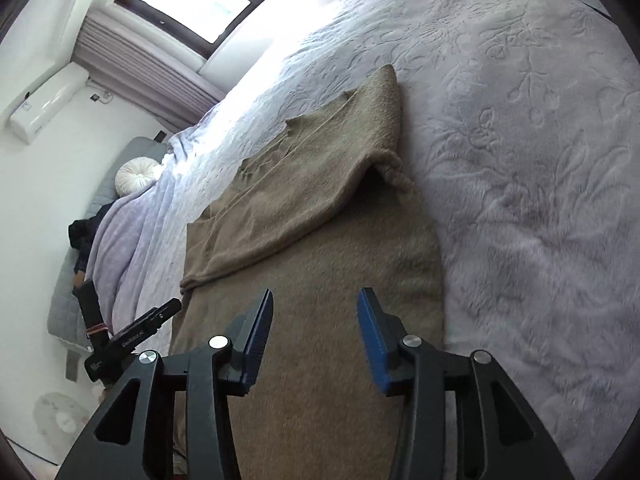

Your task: Fold small clothes

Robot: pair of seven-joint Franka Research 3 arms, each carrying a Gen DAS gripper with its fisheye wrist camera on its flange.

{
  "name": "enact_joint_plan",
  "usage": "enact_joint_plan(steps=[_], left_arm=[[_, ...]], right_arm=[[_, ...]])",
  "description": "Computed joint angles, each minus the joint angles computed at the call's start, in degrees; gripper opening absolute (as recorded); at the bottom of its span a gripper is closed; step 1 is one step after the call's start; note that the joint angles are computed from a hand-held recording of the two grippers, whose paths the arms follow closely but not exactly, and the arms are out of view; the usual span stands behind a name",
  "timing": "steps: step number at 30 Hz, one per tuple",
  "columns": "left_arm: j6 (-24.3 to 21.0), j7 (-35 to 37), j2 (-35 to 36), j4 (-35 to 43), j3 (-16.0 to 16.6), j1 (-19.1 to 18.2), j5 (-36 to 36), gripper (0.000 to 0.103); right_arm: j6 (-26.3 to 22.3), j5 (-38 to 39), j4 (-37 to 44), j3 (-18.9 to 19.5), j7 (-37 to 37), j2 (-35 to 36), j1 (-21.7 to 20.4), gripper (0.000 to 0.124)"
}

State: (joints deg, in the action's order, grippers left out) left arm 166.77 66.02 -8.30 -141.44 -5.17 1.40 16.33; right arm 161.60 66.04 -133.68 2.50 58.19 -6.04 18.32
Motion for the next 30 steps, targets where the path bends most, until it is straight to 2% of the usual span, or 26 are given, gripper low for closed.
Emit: enact_joint_plan(steps=[4, 11, 17, 22, 26, 30], left_arm=[[-0.6, 1.0, -5.9, -5.8, 0.0, -1.5, -1.4, 0.102], [-2.9, -0.1, -13.1, -13.4, -1.3, -2.9, -1.2, 0.102], [-4.7, 0.4, -17.0, -17.5, 0.4, -5.6, -4.6, 0.102], [-5.2, 0.9, -19.3, -20.2, 1.5, -7.1, -6.8, 0.102], [-5.1, 0.8, -21.4, -22.2, 1.3, -7.3, -7.3, 0.102], [-4.7, 1.5, -23.3, -24.2, 2.2, -7.9, -8.2, 0.102]], right_arm=[[2.9, 0.7, -3.5, 1.4, -2.4, -3.5, 2.4, 0.054], [5.3, 1.8, -9.2, 1.4, -4.3, -9.4, 7.4, 0.059], [7.3, 5.3, -12.4, 0.3, -5.8, -12.0, 10.5, 0.059], [9.6, 3.5, -15.5, 1.1, -2.5, -14.2, 11.1, 0.060], [9.9, 1.6, -17.6, 0.4, 0.0, -15.4, 12.2, 0.061], [11.5, -4.7, -20.8, 1.8, 6.8, -16.8, 11.6, 0.061]])
